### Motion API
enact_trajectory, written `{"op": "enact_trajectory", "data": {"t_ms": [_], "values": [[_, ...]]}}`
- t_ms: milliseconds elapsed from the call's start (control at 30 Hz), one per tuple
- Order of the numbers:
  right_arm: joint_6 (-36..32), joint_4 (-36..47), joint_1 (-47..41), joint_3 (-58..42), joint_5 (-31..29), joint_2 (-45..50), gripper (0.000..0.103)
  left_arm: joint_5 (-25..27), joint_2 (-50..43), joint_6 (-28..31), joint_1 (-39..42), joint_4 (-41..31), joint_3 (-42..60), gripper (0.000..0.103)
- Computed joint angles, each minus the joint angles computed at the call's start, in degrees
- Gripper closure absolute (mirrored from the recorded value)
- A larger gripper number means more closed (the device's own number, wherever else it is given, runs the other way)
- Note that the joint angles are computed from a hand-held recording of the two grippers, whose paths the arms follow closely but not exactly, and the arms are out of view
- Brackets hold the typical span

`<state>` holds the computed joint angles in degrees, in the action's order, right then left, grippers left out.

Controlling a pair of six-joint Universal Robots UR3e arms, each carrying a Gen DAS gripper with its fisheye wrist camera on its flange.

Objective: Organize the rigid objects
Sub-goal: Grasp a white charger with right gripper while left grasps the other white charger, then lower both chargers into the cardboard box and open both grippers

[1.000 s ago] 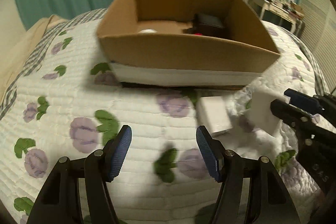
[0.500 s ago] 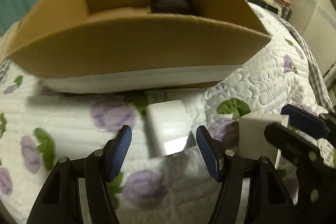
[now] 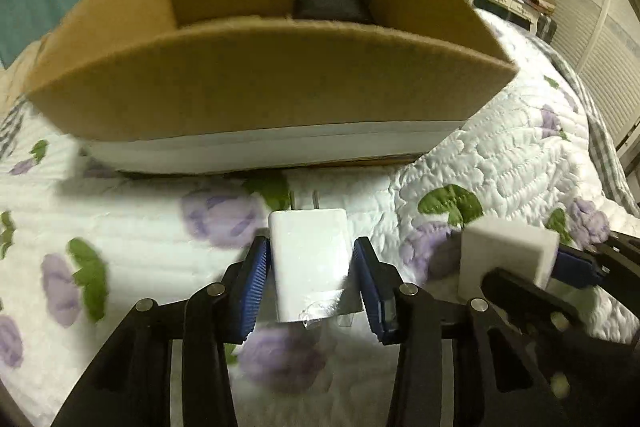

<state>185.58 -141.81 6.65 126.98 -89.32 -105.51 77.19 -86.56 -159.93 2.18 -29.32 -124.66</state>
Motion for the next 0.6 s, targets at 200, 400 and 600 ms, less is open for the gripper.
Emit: {"op": "enact_trajectory", "data": {"t_ms": [200, 400, 600], "values": [[1.8, -1.5, 1.9, 1.1, -2.7, -1.5, 0.075, -6.1, 15.7, 5.6, 8.7, -9.6, -4.9, 0.06], [2.9, -0.3, 4.4, -1.2, -4.2, -9.5, 0.075, -13.4, 28.0, 10.3, 15.8, -23.2, -1.5, 0.06], [1.5, 1.1, 4.4, -13.9, -4.8, -7.4, 0.075, -15.2, 25.3, 8.1, 15.4, -24.2, 6.8, 0.06]]}}
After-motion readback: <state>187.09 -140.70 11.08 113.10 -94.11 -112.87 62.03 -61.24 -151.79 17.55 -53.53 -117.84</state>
